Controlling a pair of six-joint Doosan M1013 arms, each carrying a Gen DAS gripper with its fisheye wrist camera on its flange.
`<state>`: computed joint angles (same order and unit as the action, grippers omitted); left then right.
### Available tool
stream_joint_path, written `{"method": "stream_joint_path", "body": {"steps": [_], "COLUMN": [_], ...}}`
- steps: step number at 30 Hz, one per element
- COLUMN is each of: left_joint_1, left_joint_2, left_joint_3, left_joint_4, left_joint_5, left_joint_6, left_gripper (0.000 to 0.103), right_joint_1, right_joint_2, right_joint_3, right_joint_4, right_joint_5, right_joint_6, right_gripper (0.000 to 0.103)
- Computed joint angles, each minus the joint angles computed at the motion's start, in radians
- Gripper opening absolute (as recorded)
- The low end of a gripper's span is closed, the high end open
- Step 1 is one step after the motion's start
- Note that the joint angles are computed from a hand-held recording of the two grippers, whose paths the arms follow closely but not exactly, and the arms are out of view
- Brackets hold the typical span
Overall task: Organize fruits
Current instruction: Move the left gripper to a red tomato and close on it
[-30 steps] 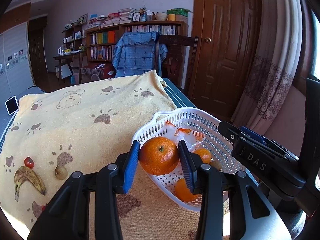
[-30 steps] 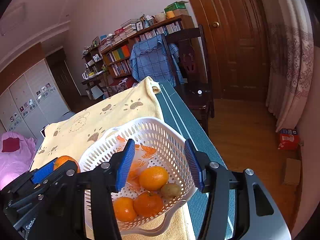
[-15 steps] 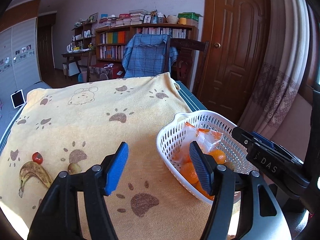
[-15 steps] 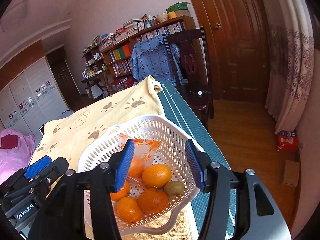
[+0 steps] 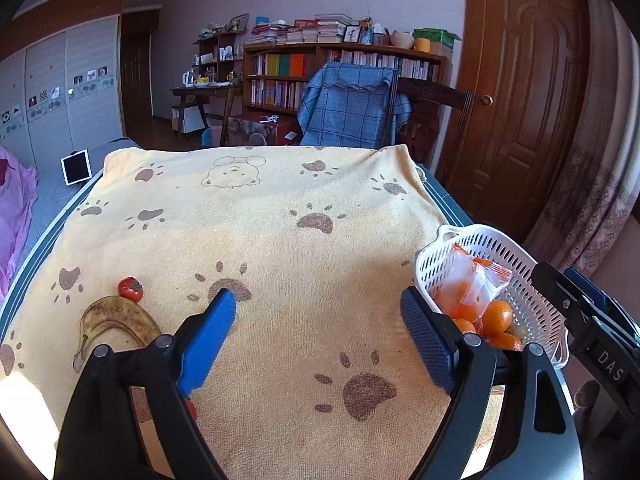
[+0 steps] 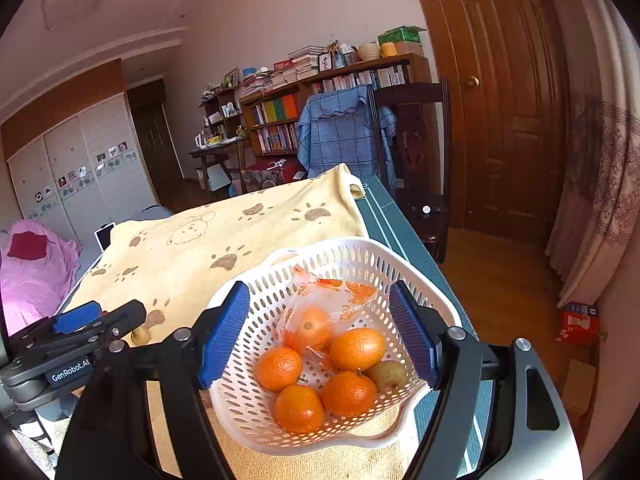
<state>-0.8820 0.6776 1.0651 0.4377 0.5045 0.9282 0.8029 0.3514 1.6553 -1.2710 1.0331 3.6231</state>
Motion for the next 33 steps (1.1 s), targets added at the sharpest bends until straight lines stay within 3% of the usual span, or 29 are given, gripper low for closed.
{"method": "stream_joint_path", "body": {"steps": [21, 26, 30, 33], "left_joint_1": [0.086, 0.102, 0.114, 0.124], "left_joint_2": [-0.06, -0.059, -0.042, -0.021], "left_joint_3": [0.113, 0.123, 0.099, 0.066], "left_joint_4": [0.241, 0.256, 0.21, 0.136], "left_joint_5": [0.055, 0.061, 0.067, 0.077], "left_joint_6": [-0.354, -0.361, -0.275, -0.176], "left_gripper": [0.089, 0.089, 0.088, 0.081], "right_joint_1": [0.015, 0.016, 0.015, 0.013], "right_joint_2": [0.074, 0.101, 0.122, 0.137], "right_joint_3": [-0.13, -0.166, -0.193, -0.211], "right_joint_4": [0.104, 0.162, 0.203, 0.238], "right_joint_5": [-0.181, -0.239, -0.263, -0.275], "right_joint_6": [-0.293, -0.366, -0.431, -0.469], "right_gripper": [0.076, 0.076, 0.076, 0.076]}}
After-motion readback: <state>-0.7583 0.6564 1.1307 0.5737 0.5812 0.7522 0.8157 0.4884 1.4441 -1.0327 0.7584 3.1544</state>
